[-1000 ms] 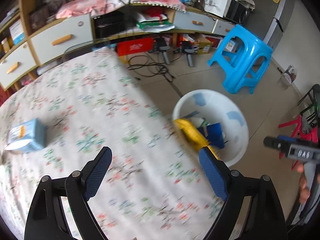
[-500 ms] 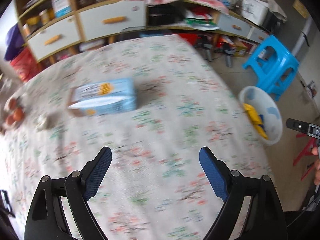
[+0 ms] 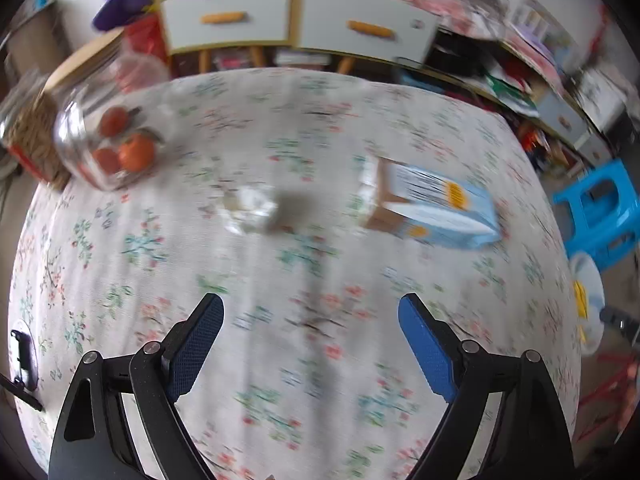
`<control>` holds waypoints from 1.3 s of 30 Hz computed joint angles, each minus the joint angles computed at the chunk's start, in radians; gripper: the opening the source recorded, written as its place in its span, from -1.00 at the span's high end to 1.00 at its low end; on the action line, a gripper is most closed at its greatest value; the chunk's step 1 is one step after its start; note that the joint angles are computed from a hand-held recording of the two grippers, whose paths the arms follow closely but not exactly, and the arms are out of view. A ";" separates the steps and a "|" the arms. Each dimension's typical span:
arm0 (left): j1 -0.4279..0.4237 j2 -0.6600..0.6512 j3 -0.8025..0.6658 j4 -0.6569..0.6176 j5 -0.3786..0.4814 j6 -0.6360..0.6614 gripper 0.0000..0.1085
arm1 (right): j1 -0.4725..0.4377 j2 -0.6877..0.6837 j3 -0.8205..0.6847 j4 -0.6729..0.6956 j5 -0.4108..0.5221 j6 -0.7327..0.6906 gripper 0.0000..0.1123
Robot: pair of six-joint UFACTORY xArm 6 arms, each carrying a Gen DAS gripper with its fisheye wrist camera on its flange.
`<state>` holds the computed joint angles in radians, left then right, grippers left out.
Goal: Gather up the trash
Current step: 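Move both tools back over the table toward the tissue and carton, then grasp the crumpled white tissue with the left tool and lift it, then grasp the light-blue milk carton with the right tool while the left tool holds the tissue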
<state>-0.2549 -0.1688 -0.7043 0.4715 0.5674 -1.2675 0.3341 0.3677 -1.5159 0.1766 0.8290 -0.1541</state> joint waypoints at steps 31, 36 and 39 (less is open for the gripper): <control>0.182 0.006 0.111 -0.239 -0.315 0.244 0.56 | 0.234 0.197 -0.224 0.034 0.056 0.026 -0.56; 0.147 -0.098 0.153 -0.204 -0.209 0.264 0.56 | 0.277 0.289 -0.365 -0.039 0.075 -0.069 -0.61; 0.136 -0.161 0.196 -0.230 -0.186 0.288 0.56 | 0.314 0.351 -0.457 -0.121 0.095 -0.142 -0.63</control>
